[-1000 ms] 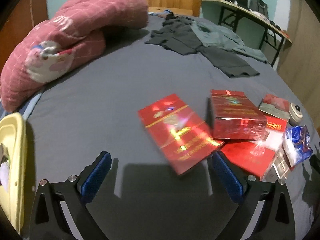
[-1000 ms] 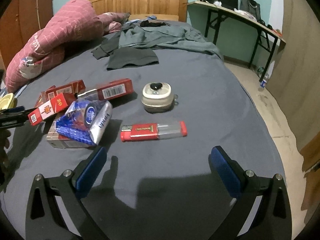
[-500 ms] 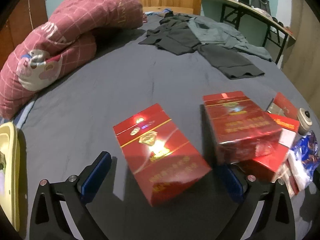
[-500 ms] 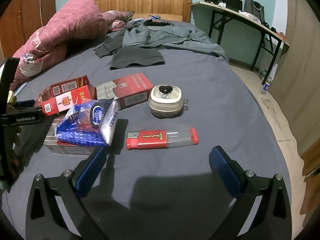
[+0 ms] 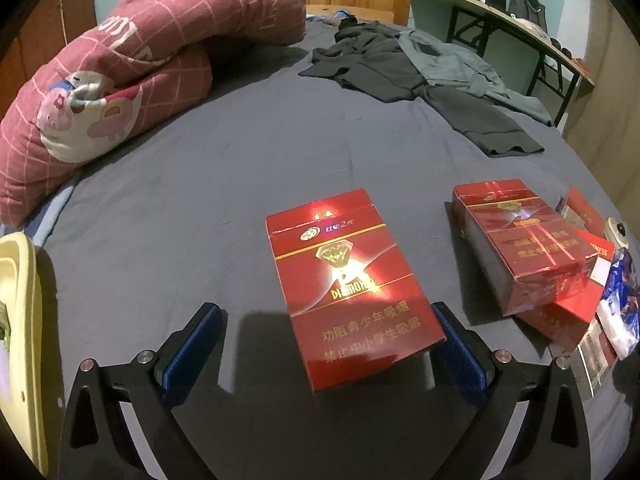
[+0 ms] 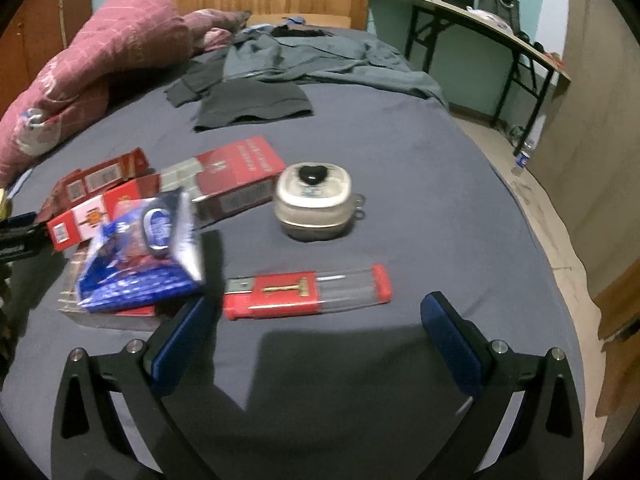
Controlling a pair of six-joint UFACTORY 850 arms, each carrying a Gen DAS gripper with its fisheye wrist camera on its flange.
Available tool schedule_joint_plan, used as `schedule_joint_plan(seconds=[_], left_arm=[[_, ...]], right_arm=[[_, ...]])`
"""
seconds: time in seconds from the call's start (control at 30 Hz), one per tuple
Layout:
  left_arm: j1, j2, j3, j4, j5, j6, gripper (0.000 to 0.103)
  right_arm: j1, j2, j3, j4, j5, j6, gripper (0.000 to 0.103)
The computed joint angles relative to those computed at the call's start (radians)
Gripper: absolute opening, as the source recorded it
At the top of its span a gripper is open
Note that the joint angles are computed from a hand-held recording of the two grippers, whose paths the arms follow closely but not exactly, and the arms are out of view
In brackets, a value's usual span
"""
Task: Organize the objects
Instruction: 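Grasp the red Diamond cigarette box with the left tool while the right tool grasps the red lighter, then carry the Diamond box and lighter with both tools over the yellow basin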
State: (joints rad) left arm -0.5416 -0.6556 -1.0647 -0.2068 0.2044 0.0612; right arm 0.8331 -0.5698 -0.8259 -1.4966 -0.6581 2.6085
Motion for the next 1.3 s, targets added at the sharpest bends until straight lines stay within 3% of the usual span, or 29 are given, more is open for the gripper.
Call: schedule_joint_plan(seconds=[0.47, 0.6, 0.7, 0.83, 0.9, 1.03, 1.3], left_arm=[[-0.005, -0.015, -0.02, -0.068, -0.001, 0.04, 0.101], [-0.004, 0.0, 0.003, -0.003, 0.015, -0.022, 0.081], [0.008, 0.009, 0.017, 0.133, 0.025, -0.113, 0.07], [0.014, 0.026, 0.041, 0.162, 0.033, -0.093, 0.057], [0.016, 0.035, 0.052, 0.16, 0.034, -0.085, 0.056], [0.031, 0.05, 0.074, 0.321, 0.046, -0.233, 0.056], [0.03, 0.146, 0.171, 0.282, 0.076, -0.176, 0.056]], right_arm=[[-0.015, -0.043, -0.048, 0.057, -0.024, -0.095, 0.102], [-0.008, -0.04, -0.045, 0.041, -0.034, -0.083, 0.082], [-0.002, -0.04, -0.045, 0.047, -0.043, -0.085, 0.082], [0.0, -0.036, -0.043, 0.052, -0.047, -0.074, 0.082], [0.006, -0.03, -0.04, 0.059, -0.049, -0.067, 0.082], [0.027, -0.022, -0.034, 0.077, -0.051, -0.059, 0.082], [0.083, 0.01, -0.02, 0.123, -0.081, -0.043, 0.082]])
